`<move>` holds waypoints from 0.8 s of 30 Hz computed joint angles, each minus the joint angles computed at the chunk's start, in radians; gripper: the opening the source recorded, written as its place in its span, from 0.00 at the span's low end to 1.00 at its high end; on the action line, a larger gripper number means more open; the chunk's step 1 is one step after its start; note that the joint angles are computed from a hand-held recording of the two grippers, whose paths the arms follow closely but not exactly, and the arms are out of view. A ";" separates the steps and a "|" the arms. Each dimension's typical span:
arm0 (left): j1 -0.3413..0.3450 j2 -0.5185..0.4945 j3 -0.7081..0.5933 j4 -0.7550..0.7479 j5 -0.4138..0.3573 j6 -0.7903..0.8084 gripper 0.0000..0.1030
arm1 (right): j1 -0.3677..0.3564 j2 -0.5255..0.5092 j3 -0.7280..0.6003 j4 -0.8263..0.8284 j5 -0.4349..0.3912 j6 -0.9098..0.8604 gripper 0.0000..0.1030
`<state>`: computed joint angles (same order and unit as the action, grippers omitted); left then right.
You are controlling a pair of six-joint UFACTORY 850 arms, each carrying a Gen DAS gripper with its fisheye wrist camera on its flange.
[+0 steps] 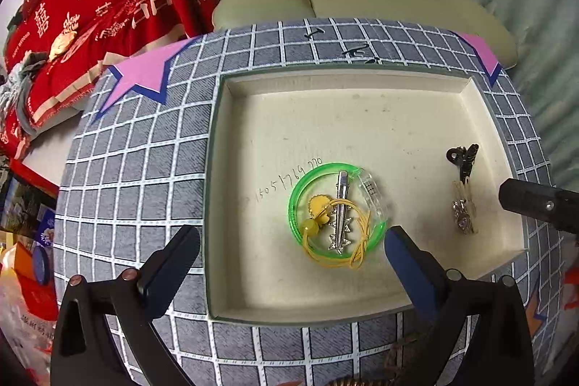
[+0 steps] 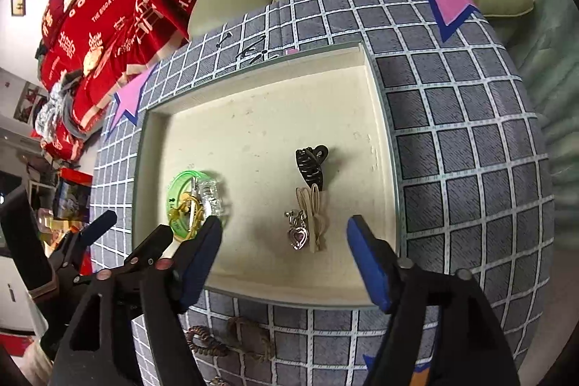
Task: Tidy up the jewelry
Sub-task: 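Move both grippers back toward the remaining bracelets on the tablecloth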
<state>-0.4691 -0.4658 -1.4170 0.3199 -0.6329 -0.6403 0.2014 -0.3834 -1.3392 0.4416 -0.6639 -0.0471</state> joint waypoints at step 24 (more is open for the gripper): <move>-0.003 0.283 0.357 -0.145 -0.025 0.077 1.00 | 0.050 0.186 0.218 -0.054 -0.059 0.080 0.79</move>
<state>-0.4724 -0.1832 -1.0603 0.1747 -0.6578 -0.5634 0.2516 -0.1978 -1.1213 0.3878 -0.7226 0.0333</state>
